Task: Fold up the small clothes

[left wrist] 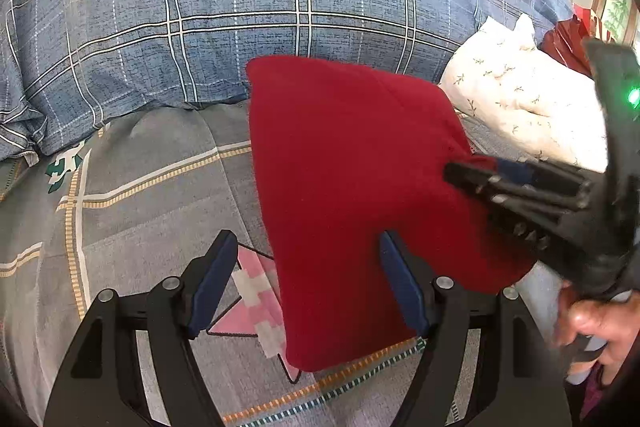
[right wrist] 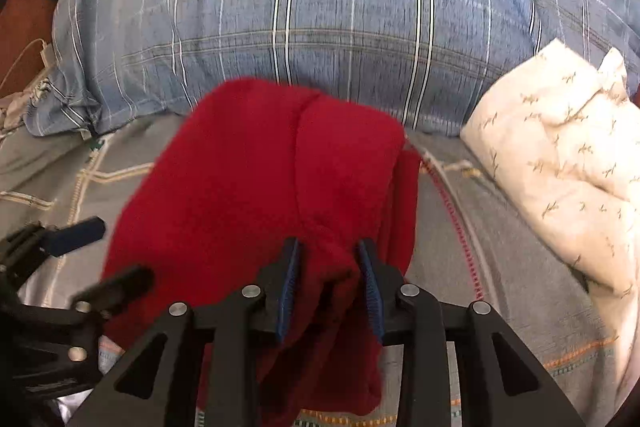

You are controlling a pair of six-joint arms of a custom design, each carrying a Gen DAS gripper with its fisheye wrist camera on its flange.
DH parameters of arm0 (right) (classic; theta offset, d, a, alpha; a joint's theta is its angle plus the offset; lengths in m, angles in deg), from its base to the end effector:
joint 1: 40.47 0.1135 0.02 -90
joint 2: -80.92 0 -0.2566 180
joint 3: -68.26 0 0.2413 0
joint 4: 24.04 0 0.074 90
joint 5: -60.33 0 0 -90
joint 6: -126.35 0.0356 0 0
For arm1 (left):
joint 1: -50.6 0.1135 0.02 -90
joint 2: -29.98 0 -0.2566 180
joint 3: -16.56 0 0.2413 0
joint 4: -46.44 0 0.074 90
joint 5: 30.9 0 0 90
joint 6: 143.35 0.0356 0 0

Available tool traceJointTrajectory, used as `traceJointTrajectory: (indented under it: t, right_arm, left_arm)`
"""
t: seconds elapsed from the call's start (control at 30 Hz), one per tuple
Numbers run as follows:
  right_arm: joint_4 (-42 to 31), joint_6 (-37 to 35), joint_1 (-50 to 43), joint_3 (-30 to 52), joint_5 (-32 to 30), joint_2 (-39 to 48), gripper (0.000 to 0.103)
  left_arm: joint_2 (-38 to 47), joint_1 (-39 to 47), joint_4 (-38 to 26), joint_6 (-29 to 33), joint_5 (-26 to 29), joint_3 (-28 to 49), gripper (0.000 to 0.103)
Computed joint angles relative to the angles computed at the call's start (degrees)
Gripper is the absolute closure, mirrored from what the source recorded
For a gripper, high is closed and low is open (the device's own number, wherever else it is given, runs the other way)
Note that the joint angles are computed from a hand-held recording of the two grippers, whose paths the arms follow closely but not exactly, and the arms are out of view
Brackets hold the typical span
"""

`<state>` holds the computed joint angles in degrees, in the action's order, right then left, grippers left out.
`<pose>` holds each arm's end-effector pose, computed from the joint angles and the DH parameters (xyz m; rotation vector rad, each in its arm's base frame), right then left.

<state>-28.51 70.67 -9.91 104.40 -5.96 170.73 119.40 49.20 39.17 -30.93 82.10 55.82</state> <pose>0.1953 0.0987 0.0852 0.2278 2.4521 -0.0591 0.2291 -0.0195 0.0948 0.6588 2.4064 -0.3655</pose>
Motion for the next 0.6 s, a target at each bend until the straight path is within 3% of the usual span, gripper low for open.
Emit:
traceJointTrajectory:
  t: [0.17, 0.27, 0.47, 0.6]
  right_arm:
    - [-5.0, 2.9, 2.2, -0.4, 1.4, -5.7, 0.070]
    - [-9.0, 6.6, 6.3, -0.7, 4.4, -9.8, 0.059]
    - [-15.3, 13.6, 12.7, 1.1, 10.9, -11.1, 0.048]
    - [-17.9, 16.0, 14.7, 2.4, 12.7, -11.0, 0.046]
  left_arm:
    - [-2.7, 0.9, 0.7, 0.9, -0.9, -1.6, 0.030]
    - [-4.6, 2.3, 1.9, 0.8, -0.5, -2.7, 0.030]
    - [-6.9, 5.6, 4.0, 0.6, 1.1, -4.4, 0.030]
    - [-8.2, 8.0, 4.4, 0.5, 2.9, -5.3, 0.030]
